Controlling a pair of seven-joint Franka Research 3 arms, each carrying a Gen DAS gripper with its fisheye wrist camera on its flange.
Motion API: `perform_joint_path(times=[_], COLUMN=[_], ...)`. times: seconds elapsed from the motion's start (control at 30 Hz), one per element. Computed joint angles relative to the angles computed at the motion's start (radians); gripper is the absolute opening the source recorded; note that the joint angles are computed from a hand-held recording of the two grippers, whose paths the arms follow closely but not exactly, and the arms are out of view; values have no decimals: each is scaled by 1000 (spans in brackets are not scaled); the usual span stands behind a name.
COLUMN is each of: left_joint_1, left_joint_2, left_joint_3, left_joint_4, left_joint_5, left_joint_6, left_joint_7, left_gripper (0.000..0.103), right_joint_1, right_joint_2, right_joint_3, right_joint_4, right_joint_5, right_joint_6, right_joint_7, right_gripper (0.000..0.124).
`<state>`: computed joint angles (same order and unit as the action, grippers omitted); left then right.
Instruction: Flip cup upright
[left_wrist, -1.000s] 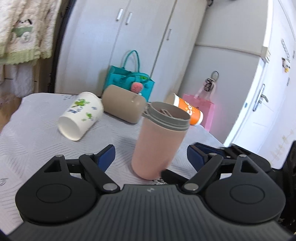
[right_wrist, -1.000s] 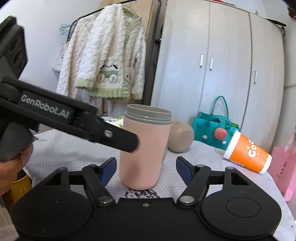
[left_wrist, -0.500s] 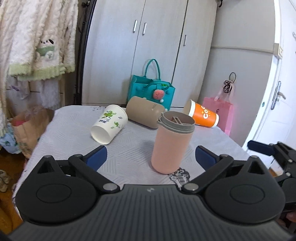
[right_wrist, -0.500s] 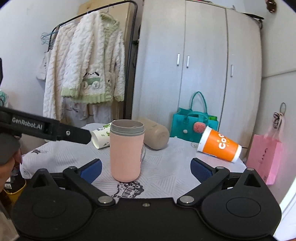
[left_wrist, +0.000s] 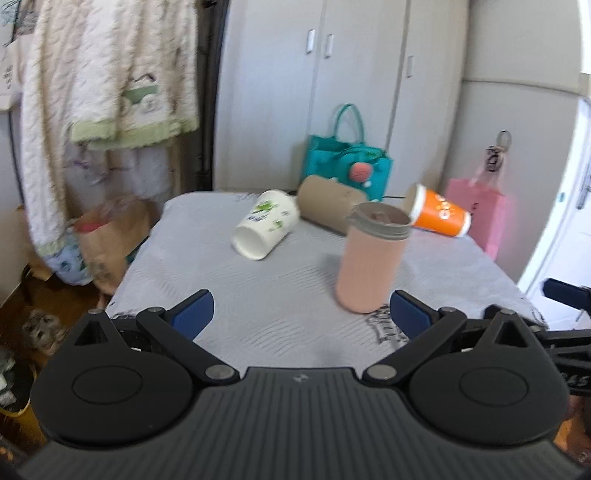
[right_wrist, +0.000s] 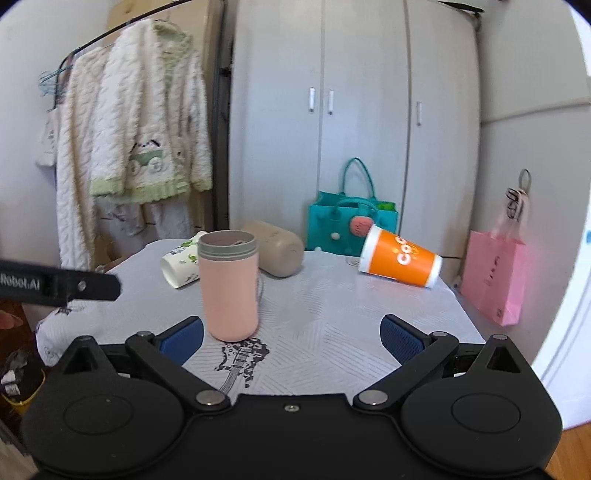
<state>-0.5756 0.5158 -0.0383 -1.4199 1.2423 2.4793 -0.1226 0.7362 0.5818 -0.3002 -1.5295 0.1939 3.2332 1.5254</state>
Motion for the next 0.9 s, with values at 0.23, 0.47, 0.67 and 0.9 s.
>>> perform_joint_path(times=[0.23,0.47,0.67,0.9], left_joint_1=[-3,4,0,-5], left_joint_2=[-15,-28,-30,-33], left_joint_3=[-12,-17,-25,-37], left_joint_4=[-12,-35,-30,-35], left_joint_5=[-37,-42,-46,-58], left_joint_6=[-66,-41,-75,-107], left_joint_7=[9,16,61,107], left_gripper=[103,103,103,103], right_joint_1=[143,281,374,387], right_joint_2=[-13,13,60,54], right_joint_3=[-175,-346,-479,-492], right_joint_4=[-51,-70,-46,-53], right_joint_5=[31,28,-47,-120], right_joint_6=[3,-32,-91,-98], right_joint_7=[78,159,271,367], right_gripper=[103,103,103,103])
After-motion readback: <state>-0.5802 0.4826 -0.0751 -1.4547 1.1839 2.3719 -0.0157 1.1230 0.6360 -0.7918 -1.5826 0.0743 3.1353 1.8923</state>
